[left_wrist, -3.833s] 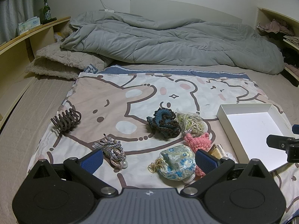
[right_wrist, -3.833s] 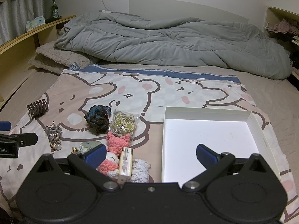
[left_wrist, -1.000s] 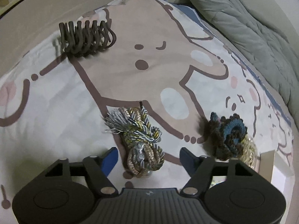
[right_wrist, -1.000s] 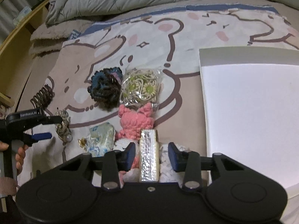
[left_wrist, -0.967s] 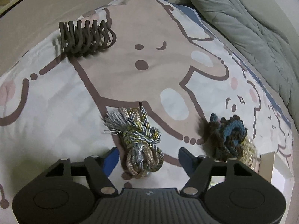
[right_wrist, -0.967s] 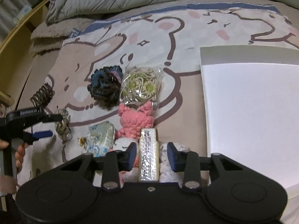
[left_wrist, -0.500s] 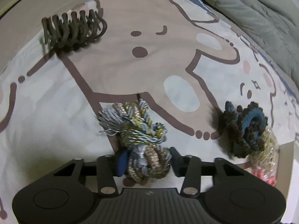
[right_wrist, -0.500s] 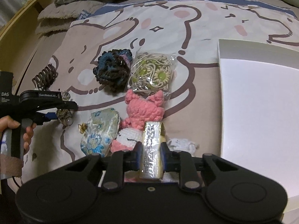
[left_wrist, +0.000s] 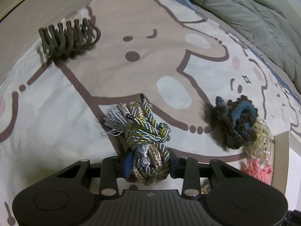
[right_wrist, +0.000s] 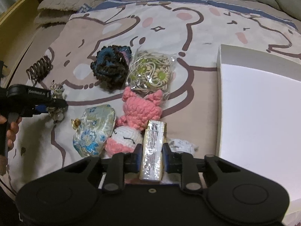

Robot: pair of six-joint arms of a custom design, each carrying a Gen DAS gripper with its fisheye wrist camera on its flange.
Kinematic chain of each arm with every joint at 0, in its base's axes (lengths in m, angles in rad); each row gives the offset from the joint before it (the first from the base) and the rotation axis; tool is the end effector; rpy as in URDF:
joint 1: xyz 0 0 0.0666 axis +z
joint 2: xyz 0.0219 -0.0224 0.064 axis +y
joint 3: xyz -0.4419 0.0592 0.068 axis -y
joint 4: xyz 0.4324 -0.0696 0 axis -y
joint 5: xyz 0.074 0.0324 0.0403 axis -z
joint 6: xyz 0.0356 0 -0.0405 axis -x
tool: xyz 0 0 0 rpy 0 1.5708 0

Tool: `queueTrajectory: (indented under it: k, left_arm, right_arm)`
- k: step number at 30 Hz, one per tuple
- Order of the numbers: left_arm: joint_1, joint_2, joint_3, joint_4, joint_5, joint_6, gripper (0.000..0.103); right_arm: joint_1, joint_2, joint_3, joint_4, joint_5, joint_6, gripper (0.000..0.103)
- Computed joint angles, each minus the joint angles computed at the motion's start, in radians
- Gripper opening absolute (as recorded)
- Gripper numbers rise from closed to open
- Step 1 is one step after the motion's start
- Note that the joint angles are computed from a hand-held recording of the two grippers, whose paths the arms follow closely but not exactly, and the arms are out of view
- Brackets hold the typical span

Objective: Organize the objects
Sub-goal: 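Carry the rope knot in the left tool while the right tool carries the gold box to the white box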

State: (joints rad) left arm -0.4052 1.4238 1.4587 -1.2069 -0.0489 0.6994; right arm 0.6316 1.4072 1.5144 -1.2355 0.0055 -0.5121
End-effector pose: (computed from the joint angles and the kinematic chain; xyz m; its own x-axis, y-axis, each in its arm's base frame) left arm 0.4591 -0.1955 0.4917 -0.8903 -0.3178 -0.3261 -0.2573 0.9420 -0.2155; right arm 0.3988 0.2910 0.5248 -0.9242 -0.0690 -0.3757 -0.1556 0.9662 0.2055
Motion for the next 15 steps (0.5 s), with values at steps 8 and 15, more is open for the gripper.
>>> queueTrajectory:
  k: [8,15]
  left_arm:
    - [-0.032,-0.044,0.017,0.017,-0.064,-0.082,0.038]
    - [-0.066,-0.086,0.021,0.034,-0.075,-0.136,0.038]
  right_arm:
    - [0.005,-0.037,-0.005,0.039,0.06,-0.033,0.023]
    - [0.017,-0.075,-0.006,0.08,0.111,-0.052,0.023]
